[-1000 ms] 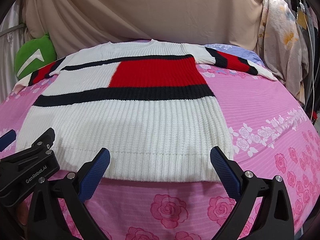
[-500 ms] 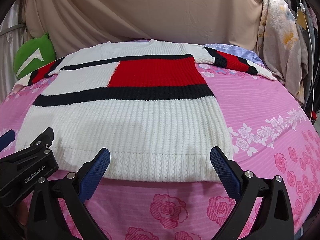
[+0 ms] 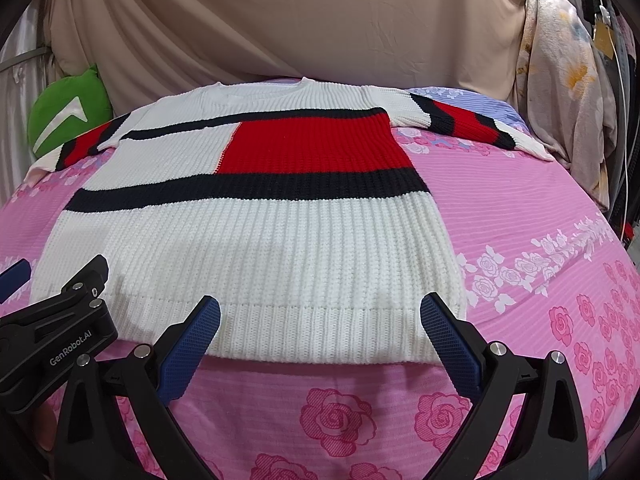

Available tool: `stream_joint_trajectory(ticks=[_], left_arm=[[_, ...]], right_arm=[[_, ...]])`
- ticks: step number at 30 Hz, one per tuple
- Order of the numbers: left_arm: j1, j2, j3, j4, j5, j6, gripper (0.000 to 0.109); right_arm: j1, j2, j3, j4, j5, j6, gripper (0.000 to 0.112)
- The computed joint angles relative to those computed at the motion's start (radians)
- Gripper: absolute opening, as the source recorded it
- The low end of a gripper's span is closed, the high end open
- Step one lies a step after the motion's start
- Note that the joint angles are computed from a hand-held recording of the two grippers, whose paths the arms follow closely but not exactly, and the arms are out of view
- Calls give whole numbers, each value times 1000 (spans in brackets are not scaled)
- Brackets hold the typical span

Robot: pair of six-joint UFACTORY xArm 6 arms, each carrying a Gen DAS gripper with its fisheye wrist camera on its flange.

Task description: Fold small clothes

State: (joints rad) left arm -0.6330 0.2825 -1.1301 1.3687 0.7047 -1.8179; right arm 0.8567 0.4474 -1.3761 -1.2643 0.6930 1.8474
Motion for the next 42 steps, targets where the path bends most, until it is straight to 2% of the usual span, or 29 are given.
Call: stream_joint_trajectory(ticks=[6,8,10,11,14,15,17,19,22,24,25,27,30,34,37,38,39,40,41,42], left_arm=[[0,0,0,0,2,4,98],[8,-8,9,14,-22,-17,98],[31,-44,45,55,-80,-59,98],[58,-78,73,70,-133,-65,98],[129,-177,135,160,-218,-154,98],[157,-208,151,201,-238,-200,98],[201,-253,167,320,-273,-334,98],[224,-276,161,342,-266,-347,98],[242,-224,96,158,-225,-124,98],[246,-181,50,81,-201,-26,98],[252,-160,30,50,-203,13,98],[259,-119,-11,7,-209,65,98],[264,-59,-64,-59,-220,148,98],[267,5,-128,-83,-243,208,98],[280,59,-179,-156,-281,289,98],[283,72,-193,-171,-287,305,98],[287,88,-208,-185,-296,322,98],[290,103,-224,-198,-300,339,98],[294,117,-241,-215,-303,356,98],[297,128,-257,-216,-307,362,98]], right_arm=[[-1,-1,0,0,-2,0,98],[-9,-11,16,-20,-30,22,98],[-44,-76,95,-153,-126,144,98],[-61,-120,140,-224,-138,205,98],[-120,-245,250,-319,-79,253,98],[-166,-283,278,-331,-91,245,98],[-283,-323,303,-377,-183,273,98],[-423,-317,287,-475,-326,380,98],[-605,-224,170,-679,-525,646,98],[-689,-141,61,-801,-608,837,98],[-723,-99,8,-821,-641,881,98],[-775,-27,-71,-749,-663,843,98],[-842,90,-173,-446,-699,568,98],[-887,225,-274,-27,-719,227,96],[-887,304,-334,287,-719,-29,77],[-883,324,-355,381,-717,-112,67],[-875,340,-374,486,-717,-208,49],[-863,356,-394,591,-723,-303,36],[-851,371,-423,653,-722,-359,11],[-834,384,-469,674,-713,-391,11]])
